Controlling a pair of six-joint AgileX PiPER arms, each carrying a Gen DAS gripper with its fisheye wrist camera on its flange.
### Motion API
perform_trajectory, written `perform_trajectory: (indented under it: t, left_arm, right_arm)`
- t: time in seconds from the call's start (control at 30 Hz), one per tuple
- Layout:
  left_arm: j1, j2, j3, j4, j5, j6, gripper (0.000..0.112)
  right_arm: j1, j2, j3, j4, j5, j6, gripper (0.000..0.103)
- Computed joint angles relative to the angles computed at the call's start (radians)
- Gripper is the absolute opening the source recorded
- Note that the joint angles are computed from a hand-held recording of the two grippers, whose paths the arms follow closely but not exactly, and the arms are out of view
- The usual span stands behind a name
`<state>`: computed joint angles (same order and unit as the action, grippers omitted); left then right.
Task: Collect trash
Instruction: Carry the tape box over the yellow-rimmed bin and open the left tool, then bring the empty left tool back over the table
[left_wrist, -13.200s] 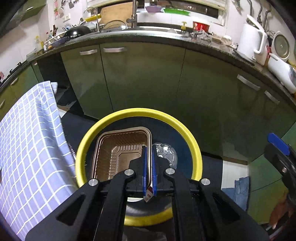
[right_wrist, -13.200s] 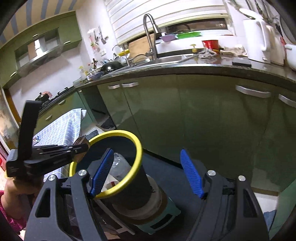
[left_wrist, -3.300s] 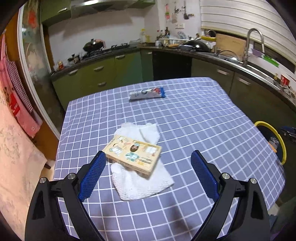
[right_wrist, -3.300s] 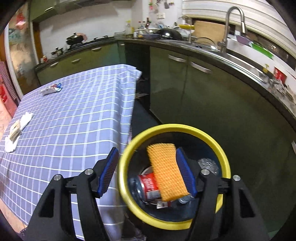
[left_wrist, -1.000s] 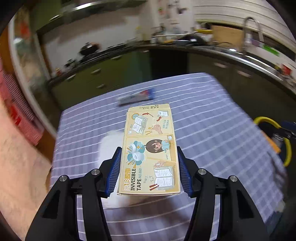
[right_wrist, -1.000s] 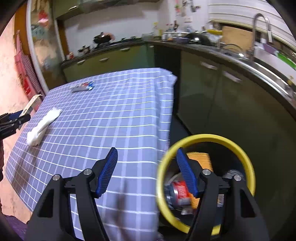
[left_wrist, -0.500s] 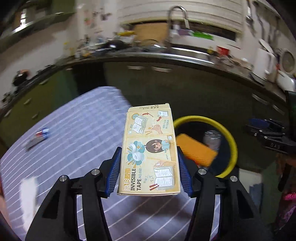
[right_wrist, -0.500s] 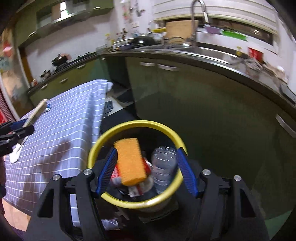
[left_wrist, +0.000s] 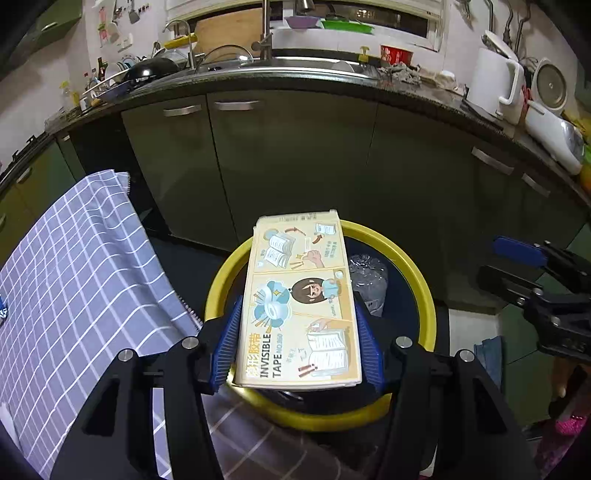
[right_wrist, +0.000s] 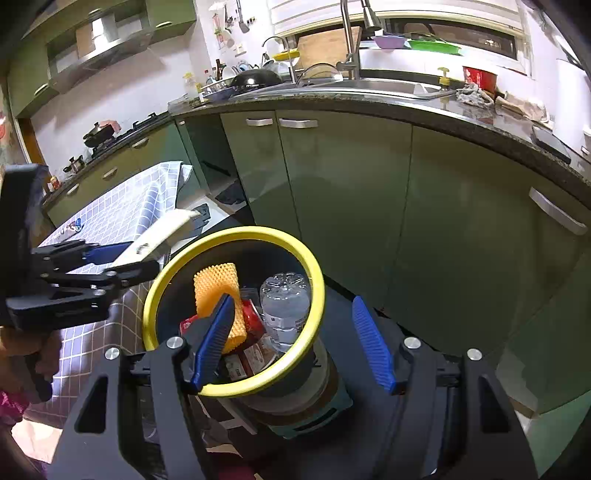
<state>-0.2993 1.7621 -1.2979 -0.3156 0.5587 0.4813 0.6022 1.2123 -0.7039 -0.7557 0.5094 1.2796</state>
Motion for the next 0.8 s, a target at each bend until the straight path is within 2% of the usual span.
perform_trajectory:
  t: [0.1,0.23,0.4,0.53,0.63,0.8]
  left_arm:
    - [-0.007,-0.003,0.016,0.007,-0.025,-0.011,0.079]
    - [0.040,-0.092,0.097,-0.074,-0.043,0.088,0.080]
    - [0.204,-0.264,0.235,-0.268,0.001,0.287,0.082]
    - [0.440,-0.424,0.351,-0.387,0.079,0.448,0.084]
    - [0.632,-0.512,0.410,-0.442,0.119,0.562,0.085]
    - [1.020,-0.550,0.430,-0.554,0.218,0.795,0.087]
  right_arm:
    - [0.007,-0.005,0.008,-0.008,0.005,0.015,0.066]
    - [0.008,0.006,0.003,0.007,-0.007,-0.002,0.066]
    - [0.031,0.066,-0.055,0.035,-0.045,-0.054,0.066]
    - [0.084,0.186,-0.202,0.098,-0.071,-0.170,0.066]
    - [0.130,0.290,-0.358,0.205,-0.086,-0.328,0.066]
    - [0.208,0.509,-0.722,0.451,-0.050,-0.653,0.067]
